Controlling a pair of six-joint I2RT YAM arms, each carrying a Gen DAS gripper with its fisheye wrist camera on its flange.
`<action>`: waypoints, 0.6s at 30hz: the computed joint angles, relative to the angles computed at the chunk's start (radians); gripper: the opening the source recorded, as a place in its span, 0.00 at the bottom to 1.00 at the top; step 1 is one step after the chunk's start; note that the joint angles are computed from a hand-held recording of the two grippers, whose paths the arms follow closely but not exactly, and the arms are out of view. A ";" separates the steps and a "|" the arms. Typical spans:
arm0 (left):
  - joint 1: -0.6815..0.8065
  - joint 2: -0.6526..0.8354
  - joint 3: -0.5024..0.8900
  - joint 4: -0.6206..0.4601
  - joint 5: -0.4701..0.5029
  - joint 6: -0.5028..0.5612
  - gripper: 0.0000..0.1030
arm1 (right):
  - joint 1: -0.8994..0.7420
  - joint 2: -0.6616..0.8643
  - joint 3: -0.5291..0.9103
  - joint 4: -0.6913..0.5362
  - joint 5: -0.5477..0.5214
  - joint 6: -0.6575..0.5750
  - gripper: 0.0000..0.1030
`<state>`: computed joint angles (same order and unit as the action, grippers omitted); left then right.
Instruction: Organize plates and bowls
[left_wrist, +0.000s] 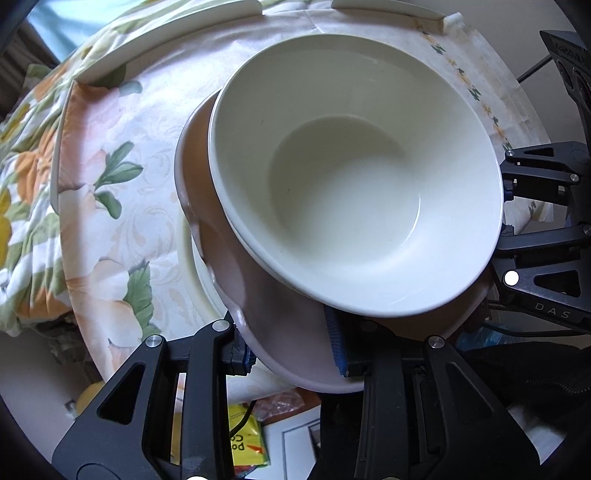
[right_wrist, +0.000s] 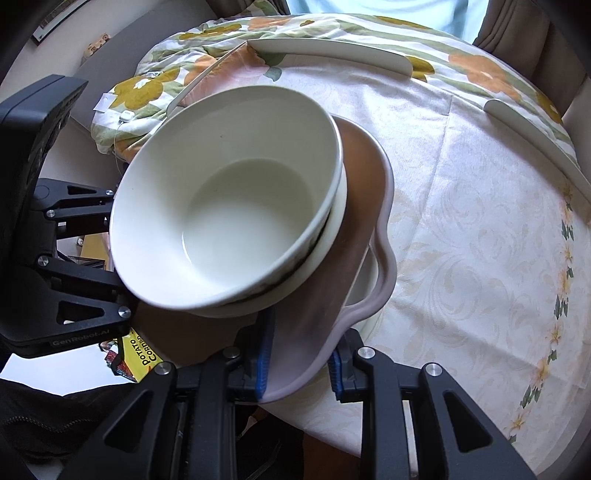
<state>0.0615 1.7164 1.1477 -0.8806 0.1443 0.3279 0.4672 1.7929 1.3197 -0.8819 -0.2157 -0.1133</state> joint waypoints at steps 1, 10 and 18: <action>-0.002 0.006 0.007 -0.009 -0.005 -0.003 0.27 | -0.003 0.008 0.013 -0.015 -0.006 0.001 0.23; -0.016 0.095 0.122 -0.143 -0.011 -0.023 0.34 | -0.003 0.074 0.119 -0.129 -0.011 0.029 0.23; -0.061 0.083 0.166 -0.167 -0.018 -0.034 0.79 | -0.001 0.097 0.175 -0.197 -0.007 0.041 0.26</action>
<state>0.0001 1.7991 1.3142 -1.0475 0.1267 0.2941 0.4664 1.8901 1.4947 -1.0793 -0.2228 -0.0720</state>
